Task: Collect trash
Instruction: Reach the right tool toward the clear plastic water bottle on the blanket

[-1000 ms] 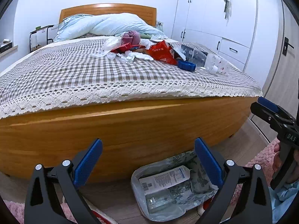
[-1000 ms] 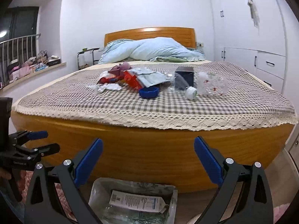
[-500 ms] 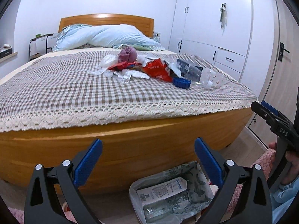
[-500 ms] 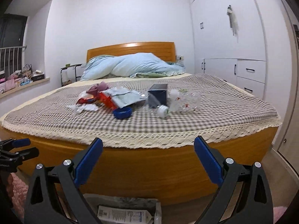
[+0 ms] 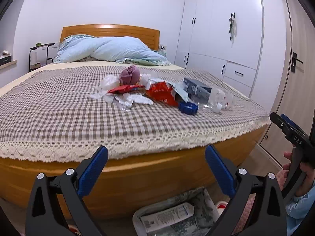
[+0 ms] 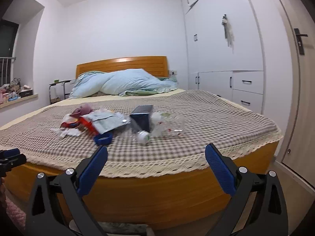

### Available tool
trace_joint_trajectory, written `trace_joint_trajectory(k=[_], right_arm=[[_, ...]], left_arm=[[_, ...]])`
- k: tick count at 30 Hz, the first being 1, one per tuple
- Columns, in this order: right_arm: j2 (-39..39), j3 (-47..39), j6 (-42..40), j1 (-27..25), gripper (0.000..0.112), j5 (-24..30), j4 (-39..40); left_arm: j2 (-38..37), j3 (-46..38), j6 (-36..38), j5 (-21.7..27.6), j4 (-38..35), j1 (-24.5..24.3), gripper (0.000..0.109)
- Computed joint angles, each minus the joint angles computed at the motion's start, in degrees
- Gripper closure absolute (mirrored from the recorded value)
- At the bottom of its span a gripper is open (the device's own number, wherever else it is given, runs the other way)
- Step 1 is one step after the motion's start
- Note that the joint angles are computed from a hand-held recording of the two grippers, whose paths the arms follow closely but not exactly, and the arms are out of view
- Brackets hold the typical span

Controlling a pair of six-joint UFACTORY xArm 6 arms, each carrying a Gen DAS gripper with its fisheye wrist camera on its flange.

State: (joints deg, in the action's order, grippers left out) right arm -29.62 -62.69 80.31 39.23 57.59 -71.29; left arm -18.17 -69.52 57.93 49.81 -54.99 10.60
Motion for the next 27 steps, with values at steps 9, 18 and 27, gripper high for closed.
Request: trace_joint_trajectory(k=[9,18,27], right_arm=[[0.8,-0.3,2.3,-3.2,0.017,-2.2,-2.0],[3.9,-2.0,2.1,-5.3,0.017,-5.5,-2.6],[8.4,-5.8,-4.2,-8.2,0.017,-10.1,1.3]], left_arm=[[2.7,-2.7,0.3,-2.2,-2.5,-2.1,0.013],[6.1,-5.8,-0.4,-2.9,-3.6,-2.5,0.013],[11.2,-11.0,-3.7,-5.6,-0.3,-5.1,0.013]])
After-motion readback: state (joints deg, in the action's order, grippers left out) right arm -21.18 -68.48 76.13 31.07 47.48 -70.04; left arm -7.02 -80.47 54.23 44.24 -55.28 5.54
